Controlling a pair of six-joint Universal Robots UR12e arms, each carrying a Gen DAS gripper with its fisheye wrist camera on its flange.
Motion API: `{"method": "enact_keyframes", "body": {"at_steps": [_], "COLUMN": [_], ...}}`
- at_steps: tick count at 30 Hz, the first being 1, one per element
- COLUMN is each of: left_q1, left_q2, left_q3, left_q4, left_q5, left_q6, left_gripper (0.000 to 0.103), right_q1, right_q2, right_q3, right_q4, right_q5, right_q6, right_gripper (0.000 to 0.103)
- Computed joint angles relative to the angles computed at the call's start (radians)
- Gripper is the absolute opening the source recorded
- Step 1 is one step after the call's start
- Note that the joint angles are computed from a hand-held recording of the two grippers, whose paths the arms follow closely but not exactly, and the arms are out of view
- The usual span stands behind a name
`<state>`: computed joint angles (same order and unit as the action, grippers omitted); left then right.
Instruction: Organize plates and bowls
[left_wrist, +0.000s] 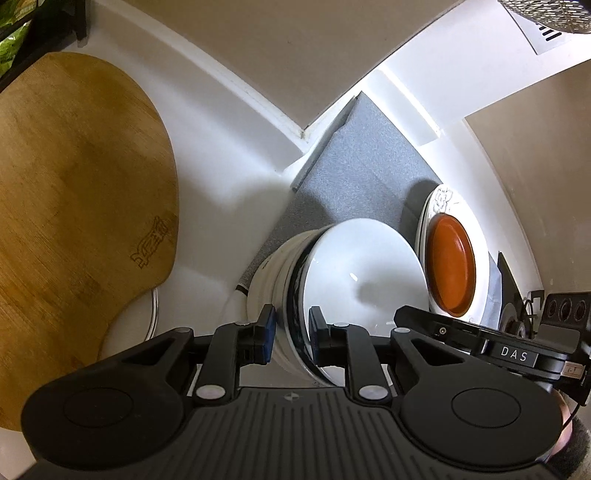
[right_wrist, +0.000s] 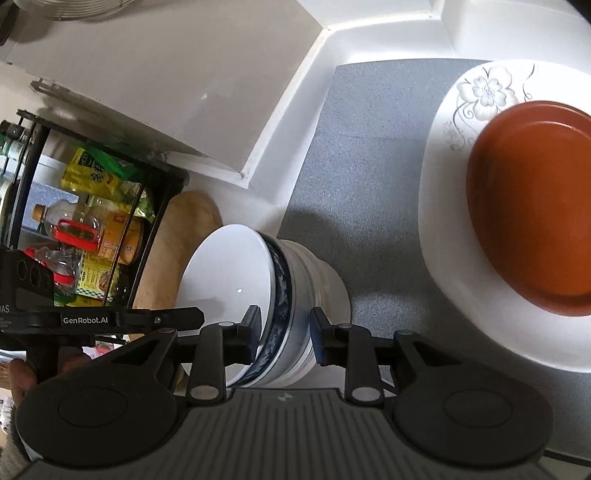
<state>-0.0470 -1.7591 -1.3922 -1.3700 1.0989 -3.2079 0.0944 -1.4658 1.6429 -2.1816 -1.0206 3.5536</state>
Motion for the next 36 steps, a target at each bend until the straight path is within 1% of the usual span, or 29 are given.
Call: {"method": "enact_keyframes", "body": {"at_steps": [2, 4, 5, 6, 7, 8, 9, 11, 12, 13, 15, 16, 17, 18, 20, 21, 23, 26, 30, 36], "left_q1": [0.004, 0.012, 0.018, 0.021, 0.022, 0.022, 0.022, 0.024, 0.023, 0.021, 0.017, 0.017, 0.020, 0.019, 0.016, 0.013, 0.008, -0.002, -0.019, -0.026], "left_q2": [0.002, -0.003, -0.009, -0.015, -0.021, -0.026, -0.029, -0.038, -0.043, -0.047, -0.053, -0.052, -0.049, -0.045, -0.034, -0.032, -0.032, -0.037, -0.040, -0.045], "left_q3": [-0.006, -0.008, -0.003, 0.000, 0.003, 0.005, 0.005, 0.006, 0.007, 0.008, 0.011, 0.008, 0.002, 0.000, -0.006, -0.005, 0.000, 0.014, 0.031, 0.042], "left_q4": [0.000, -0.017, -0.044, -0.064, -0.077, -0.086, -0.088, -0.100, -0.105, -0.106, -0.112, -0.109, -0.105, -0.102, -0.092, -0.094, -0.103, -0.111, -0.113, -0.131], "left_q5": [-0.013, -0.044, -0.061, -0.071, -0.071, -0.064, -0.063, -0.078, -0.082, -0.081, -0.078, -0.083, -0.098, -0.092, -0.075, -0.062, -0.046, -0.027, 0.016, 0.020], "left_q6": [-0.009, -0.006, -0.001, -0.007, -0.018, -0.022, -0.024, -0.022, -0.021, -0.023, -0.024, -0.027, -0.027, -0.018, 0.005, 0.014, 0.026, 0.041, 0.050, 0.047], "left_gripper": [0.021, 0.025, 0.029, 0.037, 0.041, 0.048, 0.051, 0.052, 0.052, 0.052, 0.050, 0.047, 0.043, 0.041, 0.041, 0.040, 0.039, 0.039, 0.039, 0.039], "right_q1": [0.006, 0.004, -0.002, -0.009, -0.016, -0.021, -0.024, -0.027, -0.028, -0.030, -0.031, -0.030, -0.026, -0.023, -0.023, -0.025, -0.023, -0.024, -0.023, -0.022], "right_q2": [-0.003, -0.001, -0.002, -0.003, -0.003, -0.002, 0.000, 0.004, 0.007, 0.010, 0.015, 0.015, 0.013, 0.012, 0.008, 0.006, 0.004, 0.002, -0.005, -0.012], "right_q3": [-0.001, 0.000, 0.010, 0.023, 0.033, 0.041, 0.047, 0.055, 0.060, 0.065, 0.077, 0.084, 0.085, 0.083, 0.087, 0.088, 0.083, 0.085, 0.076, 0.077], "right_q4": [0.002, 0.021, 0.017, 0.002, -0.010, -0.021, -0.030, -0.042, -0.047, -0.054, -0.086, -0.112, -0.122, -0.121, -0.133, -0.138, -0.109, -0.113, -0.077, -0.080], "right_q5": [-0.023, -0.022, -0.003, 0.024, 0.048, 0.064, 0.072, 0.074, 0.078, 0.090, 0.119, 0.128, 0.117, 0.106, 0.112, 0.118, 0.121, 0.116, 0.100, 0.091], "right_q6": [-0.017, 0.001, 0.026, 0.058, 0.086, 0.108, 0.131, 0.189, 0.220, 0.246, 0.287, 0.301, 0.303, 0.300, 0.297, 0.297, 0.277, 0.295, 0.261, 0.262], "right_gripper": [0.041, 0.060, 0.062, 0.063, 0.063, 0.063, 0.064, 0.069, 0.073, 0.074, 0.074, 0.067, 0.062, 0.061, 0.056, 0.052, 0.051, 0.050, 0.047, 0.047]}}
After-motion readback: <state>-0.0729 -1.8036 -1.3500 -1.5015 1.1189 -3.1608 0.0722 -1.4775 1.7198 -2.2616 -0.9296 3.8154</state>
